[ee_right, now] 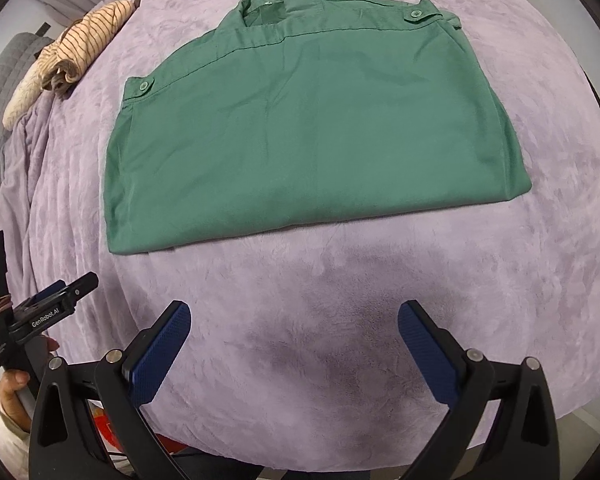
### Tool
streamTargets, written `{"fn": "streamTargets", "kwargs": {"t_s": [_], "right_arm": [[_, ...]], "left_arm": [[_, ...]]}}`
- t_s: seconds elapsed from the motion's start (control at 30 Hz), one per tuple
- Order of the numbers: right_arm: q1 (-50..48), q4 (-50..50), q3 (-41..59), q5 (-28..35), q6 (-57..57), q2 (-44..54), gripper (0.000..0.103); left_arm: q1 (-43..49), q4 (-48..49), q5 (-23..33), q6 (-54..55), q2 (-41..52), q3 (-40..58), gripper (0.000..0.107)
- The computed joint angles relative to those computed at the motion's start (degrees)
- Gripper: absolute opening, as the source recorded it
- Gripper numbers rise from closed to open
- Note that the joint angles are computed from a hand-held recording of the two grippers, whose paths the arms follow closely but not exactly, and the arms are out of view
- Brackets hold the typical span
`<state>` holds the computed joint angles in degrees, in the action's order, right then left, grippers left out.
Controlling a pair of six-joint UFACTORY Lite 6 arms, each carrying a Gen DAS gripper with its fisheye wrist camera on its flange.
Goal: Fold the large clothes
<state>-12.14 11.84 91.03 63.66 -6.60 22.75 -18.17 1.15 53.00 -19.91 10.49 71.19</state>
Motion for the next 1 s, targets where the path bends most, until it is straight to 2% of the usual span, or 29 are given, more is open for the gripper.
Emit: {"fn": "streamTargets", "kwargs": {"t_s": [0.27, 0.43, 0.57, 0.77, 0.9, 1.0], "right_arm": [[1.28, 1.21, -0.69, 0.13, 1.42, 1.72, 0.103], [0.7, 6.82, -3.19, -1.45, 0.75, 3.38, 0.103], [-0.4, 16.53, -6.7, -3.14, -3.19, 3.98, 0.103], [-0.61, 35.88, -11.11, -4.9, -12.54, 7.45, 0.103], [2.13, 45.85, -10.05, -5.21, -17.6, 12.93, 0.103], [4.56, 52.16, -8.66, -8.87, -20.68, 17.43, 0.103]], "left_arm": [[3.25, -2.27, -1.09, 4.13, 0.95, -0.89, 0.103], [5.35, -3.15, -1.48, 7.26, 2.91, 0.45, 0.103], [7.28, -4.35, -1.89, 10.42, 4.96, 2.71, 0.103], [13.67, -13.31, -2.2, 20.29, 10.46, 9.95, 0.103], [15.78, -16.8, -1.9, 23.96, 16.2, 16.48, 0.103], [15.94, -17.08, -2.17, 25.28, 20.43, 20.03, 0.103]]}}
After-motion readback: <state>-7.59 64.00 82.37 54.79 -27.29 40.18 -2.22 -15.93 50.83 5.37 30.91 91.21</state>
